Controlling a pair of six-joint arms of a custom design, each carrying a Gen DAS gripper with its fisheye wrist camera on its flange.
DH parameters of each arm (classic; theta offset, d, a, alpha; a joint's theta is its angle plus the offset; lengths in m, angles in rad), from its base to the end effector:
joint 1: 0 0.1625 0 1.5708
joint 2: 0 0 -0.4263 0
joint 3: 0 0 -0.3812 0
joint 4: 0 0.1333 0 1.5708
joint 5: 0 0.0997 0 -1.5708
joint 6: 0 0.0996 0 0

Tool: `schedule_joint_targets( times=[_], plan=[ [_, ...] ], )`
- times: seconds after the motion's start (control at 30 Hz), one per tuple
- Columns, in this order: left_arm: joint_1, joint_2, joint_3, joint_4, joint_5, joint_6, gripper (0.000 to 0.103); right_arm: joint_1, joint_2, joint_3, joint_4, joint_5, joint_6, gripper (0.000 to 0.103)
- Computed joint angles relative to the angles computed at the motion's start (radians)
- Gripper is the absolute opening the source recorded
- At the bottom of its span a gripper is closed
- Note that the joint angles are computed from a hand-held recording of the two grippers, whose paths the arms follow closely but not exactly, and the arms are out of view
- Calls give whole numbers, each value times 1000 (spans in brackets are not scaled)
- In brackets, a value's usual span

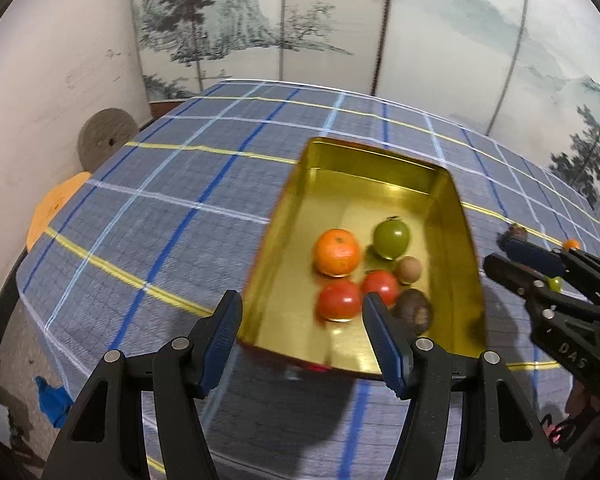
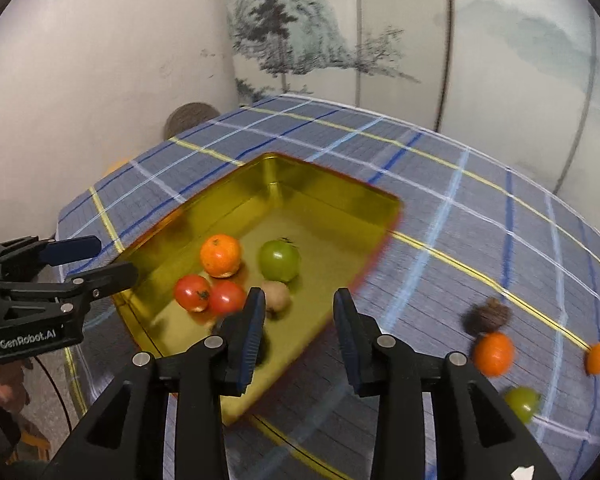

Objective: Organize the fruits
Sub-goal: 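Grasp the large green tomato with the right gripper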

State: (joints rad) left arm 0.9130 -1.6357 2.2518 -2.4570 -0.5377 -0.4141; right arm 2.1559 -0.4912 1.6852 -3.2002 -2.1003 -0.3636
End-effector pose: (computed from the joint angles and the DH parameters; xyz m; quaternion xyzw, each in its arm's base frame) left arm -0.0672 -0.4449 0.3451 0.0387 0.8633 -0.3506 0.3610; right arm 0.4242 -0.4900 -0.0268 0.3802 -0.8641 0.2354 0.2309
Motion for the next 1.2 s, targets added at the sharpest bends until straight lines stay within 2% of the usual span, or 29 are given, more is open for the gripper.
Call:
schedule_joint_targets(
  times=[0.2,0.5,0.6,1.07,1.2],
  plan=[
    [-22,58,-6,-44,-45,43,63,-28,-85,117,-111,-92,20,37],
    [-45,148,-28,-85,-99,100,63,-112,-170,238,-185,-197,70,39],
    [-48,184,-44,-101,-117,123,63,-137,-176,253,-188,-202,83,43],
    [-50,337,-131,-165,-160,187,63,-191,-159,245,-190,-156,66,43],
    [-49,371,-151,-172,-174,191,63,-194,-159,243,-180,-147,61,34]
  ],
)
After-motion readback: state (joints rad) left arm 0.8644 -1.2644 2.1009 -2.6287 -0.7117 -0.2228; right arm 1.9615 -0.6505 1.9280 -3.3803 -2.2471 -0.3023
